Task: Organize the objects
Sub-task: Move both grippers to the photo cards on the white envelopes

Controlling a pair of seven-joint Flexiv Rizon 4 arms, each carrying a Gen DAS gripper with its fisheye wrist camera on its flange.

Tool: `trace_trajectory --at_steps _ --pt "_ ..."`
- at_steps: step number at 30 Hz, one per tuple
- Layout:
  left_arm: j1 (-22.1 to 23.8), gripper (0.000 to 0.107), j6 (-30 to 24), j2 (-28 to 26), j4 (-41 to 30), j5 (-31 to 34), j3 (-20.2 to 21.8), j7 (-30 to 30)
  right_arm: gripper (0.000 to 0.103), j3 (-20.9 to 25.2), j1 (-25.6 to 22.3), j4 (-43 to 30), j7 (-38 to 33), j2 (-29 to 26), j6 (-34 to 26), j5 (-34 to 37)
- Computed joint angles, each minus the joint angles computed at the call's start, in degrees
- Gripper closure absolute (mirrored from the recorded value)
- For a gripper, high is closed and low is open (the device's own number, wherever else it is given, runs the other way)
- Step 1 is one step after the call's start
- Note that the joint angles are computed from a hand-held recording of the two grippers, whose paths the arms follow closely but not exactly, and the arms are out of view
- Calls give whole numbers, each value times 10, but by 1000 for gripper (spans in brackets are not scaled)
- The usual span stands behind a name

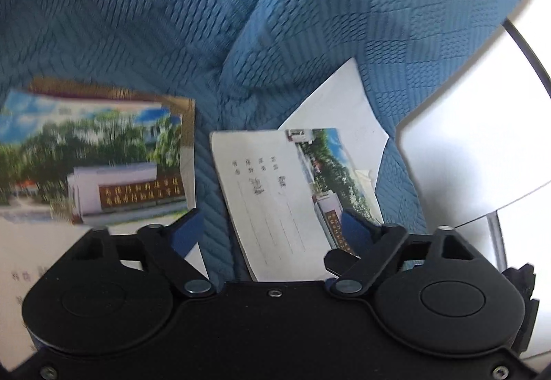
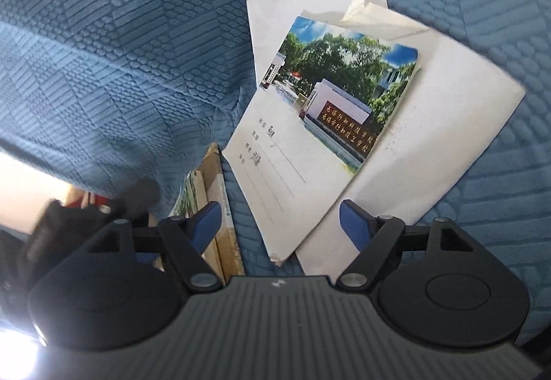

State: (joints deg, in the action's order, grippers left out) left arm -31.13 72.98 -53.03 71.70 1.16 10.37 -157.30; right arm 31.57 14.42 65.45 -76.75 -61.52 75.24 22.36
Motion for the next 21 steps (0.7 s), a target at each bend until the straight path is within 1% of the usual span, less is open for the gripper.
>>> trace_trajectory --at_steps 1,2,4,6,7,9,13,14,18,21 --pt "9 38 9 -2 5 -8 -13 0 28 -2 2 -3 4 -2 -2 0" --pt "18 41 20 -5 10 -19 -28 1 28 -7 7 -6 10 -2 -4 -1" --pt "37 55 48 -11 23 -43 -58 10 29 -18 16 -10 19 -3 -5 -7" --pt "49 61 75 -15 36 -67 -83 22 31 -30 26 -13 33 -3 -2 -13" --pt "55 65 86 -17 41 -78 -95 30 31 -29 26 -14 40 -5 4 -10" --pt "65 68 101 -21 48 -97 -119 50 32 -14 18 -21 52 -14 16 3" --pt "76 70 115 -32 48 -131 -158 88 33 11 4 -29 68 -30 40 23" --pt "76 70 113 -35 47 -141 -164 94 32 7 8 -30 80 -33 59 29" --pt "56 70 114 -39 46 -172 -143 90 30 34 -6 -33 87 -46 80 28" --pt "52 69 146 -38 61 -186 -145 87 30 53 -14 -41 92 -57 95 26"
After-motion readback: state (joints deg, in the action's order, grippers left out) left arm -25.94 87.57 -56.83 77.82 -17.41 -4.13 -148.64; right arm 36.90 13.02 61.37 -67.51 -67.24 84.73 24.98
